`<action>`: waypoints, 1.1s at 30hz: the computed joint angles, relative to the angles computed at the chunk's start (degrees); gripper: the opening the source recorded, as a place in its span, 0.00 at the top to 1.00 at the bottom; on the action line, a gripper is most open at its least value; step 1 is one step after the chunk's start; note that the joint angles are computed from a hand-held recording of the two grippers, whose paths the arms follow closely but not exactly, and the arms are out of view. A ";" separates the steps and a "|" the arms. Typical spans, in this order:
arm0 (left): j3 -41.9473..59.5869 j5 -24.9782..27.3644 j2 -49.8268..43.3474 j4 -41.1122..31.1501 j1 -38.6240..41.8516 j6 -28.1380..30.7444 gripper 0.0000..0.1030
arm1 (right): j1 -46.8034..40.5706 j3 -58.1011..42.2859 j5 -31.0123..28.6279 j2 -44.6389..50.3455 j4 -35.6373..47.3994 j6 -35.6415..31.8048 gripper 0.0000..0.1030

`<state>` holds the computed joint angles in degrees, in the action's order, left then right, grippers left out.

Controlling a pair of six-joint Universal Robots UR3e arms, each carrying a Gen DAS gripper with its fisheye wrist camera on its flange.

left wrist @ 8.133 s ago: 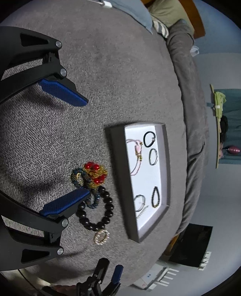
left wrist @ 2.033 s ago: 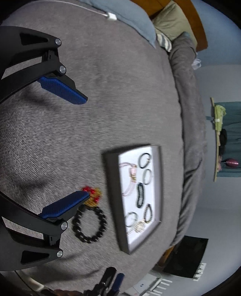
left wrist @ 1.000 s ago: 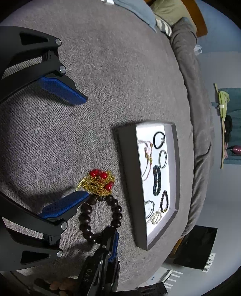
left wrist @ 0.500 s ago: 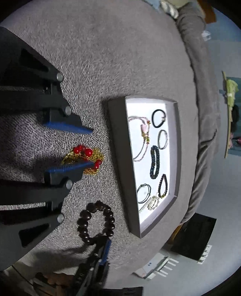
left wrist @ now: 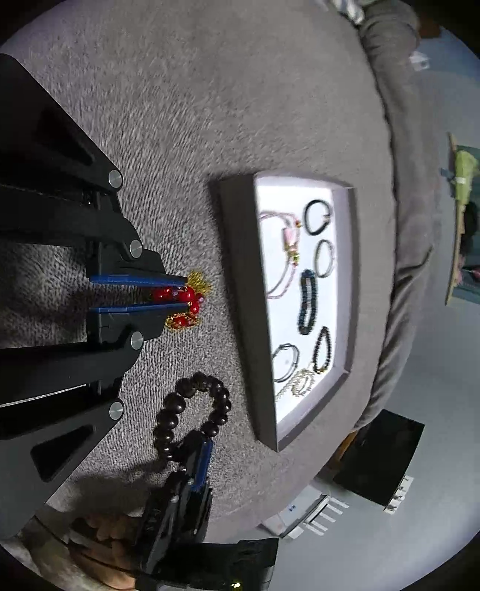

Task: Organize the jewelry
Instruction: 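Carry both bracelets into the tray and open both tools to release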

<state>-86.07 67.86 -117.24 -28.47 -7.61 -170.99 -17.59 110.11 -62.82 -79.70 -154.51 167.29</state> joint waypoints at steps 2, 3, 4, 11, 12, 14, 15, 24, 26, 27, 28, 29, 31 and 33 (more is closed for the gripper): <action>-1.74 1.31 2.20 1.45 0.09 0.73 0.91 | -0.71 1.03 1.31 -1.34 -0.73 -0.03 0.86; -2.04 1.57 2.90 1.69 0.29 0.95 0.91 | -0.85 1.56 1.49 -2.13 -1.45 -0.07 0.86; -2.51 1.94 3.89 1.96 0.50 1.31 0.91 | -0.79 1.57 1.41 -2.54 -1.75 -0.12 0.86; -4.26 1.21 11.12 2.07 2.53 2.95 0.91 | -1.82 1.90 3.46 -8.15 -2.74 -0.11 0.86; -4.46 -0.39 11.95 1.29 3.38 3.29 0.91 | -2.14 1.84 3.91 -8.99 -2.56 -0.13 0.86; -4.81 1.56 12.87 1.82 3.11 3.79 0.91 | -2.70 1.35 4.55 -10.29 -1.85 -0.19 0.86; -4.96 2.87 13.14 2.45 2.66 4.52 0.91 | -3.01 0.96 4.86 -10.97 -1.38 -0.29 0.86; -3.65 4.62 14.32 2.29 1.83 6.00 0.91 | -4.36 -6.63 6.09 -9.91 0.47 0.53 0.86; -0.58 2.47 13.16 -0.15 1.96 6.86 0.91 | -4.26 -9.58 6.83 -8.20 1.28 0.96 0.86; 0.94 1.19 12.45 -1.36 2.22 6.63 0.91 | -4.09 -10.99 6.91 -7.29 1.51 1.14 0.86; 3.85 0.04 10.86 -3.08 2.29 6.23 0.91 | -3.69 -12.57 6.67 -6.13 1.63 1.49 0.86; 5.56 0.14 9.73 -3.60 2.02 6.15 0.91 | -3.28 -14.49 6.58 -4.73 1.84 1.89 0.86; 11.52 0.41 5.70 -5.58 1.00 6.02 0.91 | -2.53 -17.56 6.26 -2.28 2.01 2.57 0.86; 16.50 -0.07 2.21 -7.63 0.29 5.56 0.91 | -1.60 -21.29 5.07 0.94 2.08 3.44 0.86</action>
